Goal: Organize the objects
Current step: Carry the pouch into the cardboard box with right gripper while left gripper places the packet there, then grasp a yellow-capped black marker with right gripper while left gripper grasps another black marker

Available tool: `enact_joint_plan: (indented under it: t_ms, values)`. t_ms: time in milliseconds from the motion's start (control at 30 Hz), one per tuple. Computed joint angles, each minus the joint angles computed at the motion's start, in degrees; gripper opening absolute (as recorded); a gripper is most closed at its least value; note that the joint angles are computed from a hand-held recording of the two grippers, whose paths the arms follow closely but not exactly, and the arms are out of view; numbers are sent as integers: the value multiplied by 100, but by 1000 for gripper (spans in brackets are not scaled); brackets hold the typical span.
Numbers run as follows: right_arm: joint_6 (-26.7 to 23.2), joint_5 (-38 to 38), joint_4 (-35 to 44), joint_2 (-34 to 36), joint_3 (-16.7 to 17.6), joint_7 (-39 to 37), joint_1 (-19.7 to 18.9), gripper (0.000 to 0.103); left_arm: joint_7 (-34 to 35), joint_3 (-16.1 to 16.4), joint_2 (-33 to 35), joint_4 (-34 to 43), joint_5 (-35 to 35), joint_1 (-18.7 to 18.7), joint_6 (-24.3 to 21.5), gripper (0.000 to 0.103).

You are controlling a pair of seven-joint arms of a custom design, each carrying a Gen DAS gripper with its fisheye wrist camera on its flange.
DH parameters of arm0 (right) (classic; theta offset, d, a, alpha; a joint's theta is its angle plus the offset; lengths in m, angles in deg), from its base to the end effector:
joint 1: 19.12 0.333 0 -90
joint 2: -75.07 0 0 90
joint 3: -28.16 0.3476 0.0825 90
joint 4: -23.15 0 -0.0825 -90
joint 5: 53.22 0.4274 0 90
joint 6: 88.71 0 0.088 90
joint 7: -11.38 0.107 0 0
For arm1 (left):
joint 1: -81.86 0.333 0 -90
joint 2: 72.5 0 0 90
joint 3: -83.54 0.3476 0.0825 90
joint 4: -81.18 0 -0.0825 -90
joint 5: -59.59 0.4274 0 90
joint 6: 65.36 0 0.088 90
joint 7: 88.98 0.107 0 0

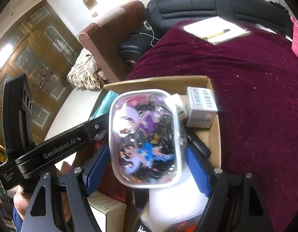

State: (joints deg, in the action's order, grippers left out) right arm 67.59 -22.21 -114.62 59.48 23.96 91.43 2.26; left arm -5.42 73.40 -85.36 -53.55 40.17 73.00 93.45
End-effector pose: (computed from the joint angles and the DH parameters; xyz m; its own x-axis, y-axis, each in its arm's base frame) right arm 0.5048 0.1341 0.4876 0.1405 -0.9184 -0.3698 -0.8558 0.0751 -0.5119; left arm 0.5172 -0.1672 0.4985 -0.0460 -0.9508 0.3064 -0.8351 -0.1317 -0.5340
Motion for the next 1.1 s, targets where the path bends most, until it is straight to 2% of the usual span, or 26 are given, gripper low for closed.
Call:
enact_joint_plan:
  t_ms: [167,433,733,867,967,1100]
  values:
    - [1,-247,-86,-133,63,201,-43,88,-177,-98,-21,9,215,63,14,65]
    - [-16,-216,-413,-698,-149,132,111,88,-237,-46,-351,-199,181,-13,83,66]
    - [-53,-283,-964,-1471,-410,223,367,88,-54,-28,-975,-560,-164,-286,200,70]
    - [-115,-415,-1233,-1842,-555,243,373,88,-122,-118,-1254,-740,-204,-388,213,72]
    - [-232,-555,-1422,-2128,-653,297,272,88,-200,-205,-1399,-825,-159,-455,149,73]
    - [-422,-782,-1740,-2671,-825,299,37,88,-207,-253,-1602,-990,-257,-721,177,73]
